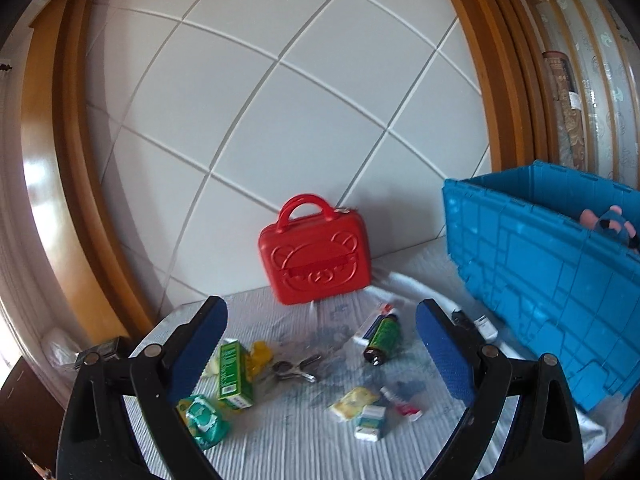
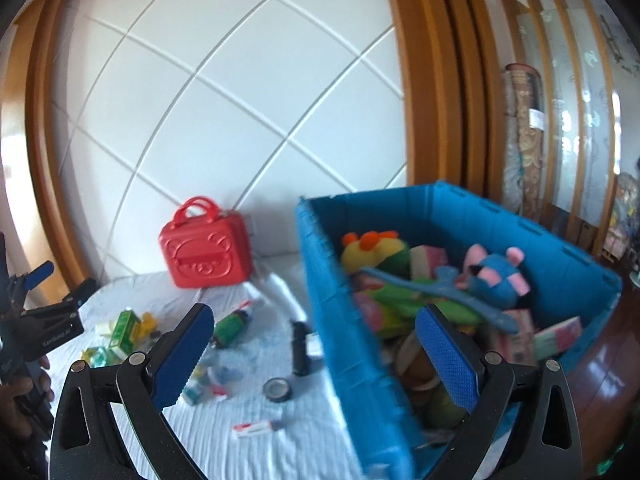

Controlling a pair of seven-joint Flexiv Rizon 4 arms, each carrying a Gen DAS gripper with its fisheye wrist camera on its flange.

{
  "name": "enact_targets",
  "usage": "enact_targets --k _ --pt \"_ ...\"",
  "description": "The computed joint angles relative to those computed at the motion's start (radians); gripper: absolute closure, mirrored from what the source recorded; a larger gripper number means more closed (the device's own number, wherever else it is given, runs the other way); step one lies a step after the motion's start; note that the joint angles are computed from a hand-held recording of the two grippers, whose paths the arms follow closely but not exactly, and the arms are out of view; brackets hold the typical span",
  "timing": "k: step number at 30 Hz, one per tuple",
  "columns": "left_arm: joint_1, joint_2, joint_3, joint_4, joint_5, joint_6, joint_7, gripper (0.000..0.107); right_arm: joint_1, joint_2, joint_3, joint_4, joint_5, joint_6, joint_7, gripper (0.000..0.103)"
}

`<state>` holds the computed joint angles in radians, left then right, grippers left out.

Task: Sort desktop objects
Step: 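Move both grippers back from the bin toward the table items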

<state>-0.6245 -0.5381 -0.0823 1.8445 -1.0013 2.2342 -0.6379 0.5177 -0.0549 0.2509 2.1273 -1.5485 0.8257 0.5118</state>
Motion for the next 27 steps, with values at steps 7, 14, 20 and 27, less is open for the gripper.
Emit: enact_targets --k 7,14,20,27 --pt "0.084 -0.007 0.017 0.111 0.132 -0.059 -0.127 0.010 0.067 -0.203 -0.034 -0.095 0.025 0.087 -0.026 0.001" --pt "0.017 -0.175 0.098 0.014 0.155 -0.195 -0.160 0.010 0.085 -0.353 -0.101 -0.136 0.081 0.243 -0.128 0.001" --pt "-0.056 -0.324 0.192 -0.136 0.129 -0.387 -0.188 0.010 0.067 -0.463 -0.155 -0.170 0.108 0.425 -0.236 0.001" --pt "-0.008 -0.410 0.175 -0.239 0.225 -0.496 -0.260 0.010 0.047 -0.575 -0.217 -0.230 0.004 0.581 -0.282 0.001"
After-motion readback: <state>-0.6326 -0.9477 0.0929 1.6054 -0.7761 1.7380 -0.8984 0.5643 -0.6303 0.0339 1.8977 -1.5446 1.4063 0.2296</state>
